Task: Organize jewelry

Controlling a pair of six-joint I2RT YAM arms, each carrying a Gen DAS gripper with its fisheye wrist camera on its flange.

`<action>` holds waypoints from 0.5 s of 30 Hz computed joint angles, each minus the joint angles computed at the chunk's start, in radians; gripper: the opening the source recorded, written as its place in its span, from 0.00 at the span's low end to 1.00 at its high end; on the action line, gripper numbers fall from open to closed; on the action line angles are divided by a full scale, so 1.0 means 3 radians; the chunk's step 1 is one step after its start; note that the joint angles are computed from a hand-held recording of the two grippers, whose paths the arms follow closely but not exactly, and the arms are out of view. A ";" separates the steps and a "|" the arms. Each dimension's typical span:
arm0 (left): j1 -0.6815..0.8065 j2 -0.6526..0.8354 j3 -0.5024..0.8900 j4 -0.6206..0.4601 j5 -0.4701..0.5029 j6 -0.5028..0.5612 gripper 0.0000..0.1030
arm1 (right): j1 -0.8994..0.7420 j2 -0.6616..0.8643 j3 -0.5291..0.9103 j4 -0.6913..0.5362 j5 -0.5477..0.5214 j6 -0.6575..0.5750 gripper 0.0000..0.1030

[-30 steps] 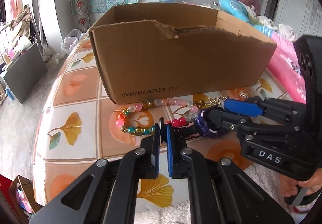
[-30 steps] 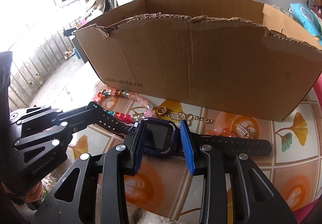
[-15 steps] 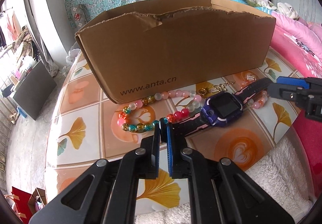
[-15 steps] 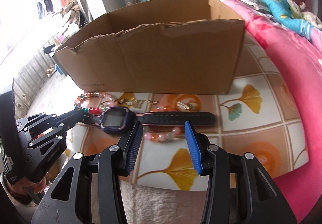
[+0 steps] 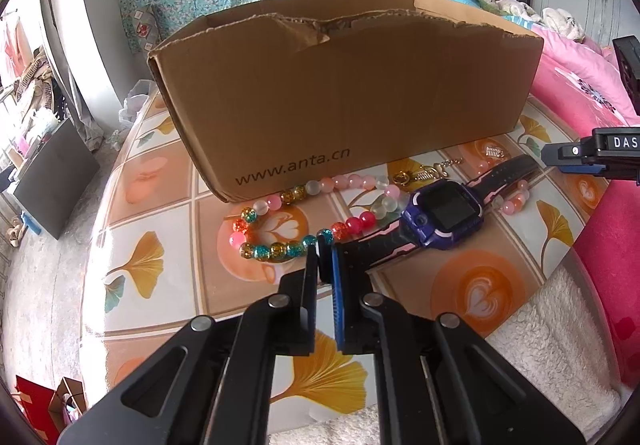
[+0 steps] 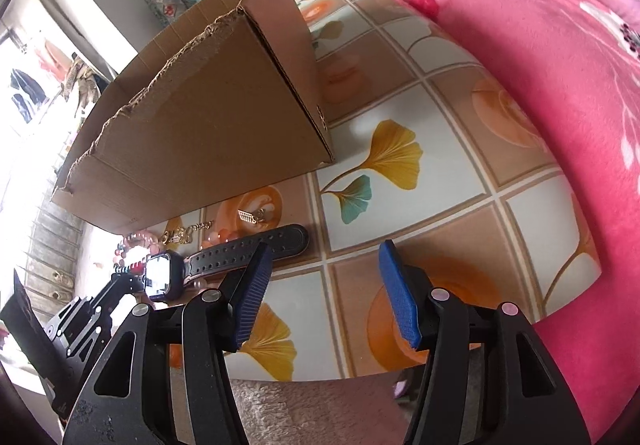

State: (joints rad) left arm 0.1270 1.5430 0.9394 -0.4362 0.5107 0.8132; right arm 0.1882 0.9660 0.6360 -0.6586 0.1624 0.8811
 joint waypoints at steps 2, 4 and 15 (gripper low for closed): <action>0.0036 0.0052 0.0058 -0.0066 0.0060 0.0030 0.06 | -0.0027 0.0116 0.0055 0.0055 -0.0054 -0.0013 0.56; 0.0068 0.0105 0.0123 -0.0143 0.0113 0.0054 0.06 | -0.0048 0.0225 0.0104 0.0136 -0.0150 -0.0013 0.56; 0.0093 0.0199 0.0259 -0.0324 0.0197 0.0111 0.06 | -0.0289 0.0269 0.0298 0.0026 -0.0257 0.0052 0.56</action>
State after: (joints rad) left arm 0.1550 1.6026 1.0170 -0.5333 0.5697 0.8465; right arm 0.1015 1.0469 0.7253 -0.6507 0.0852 0.8967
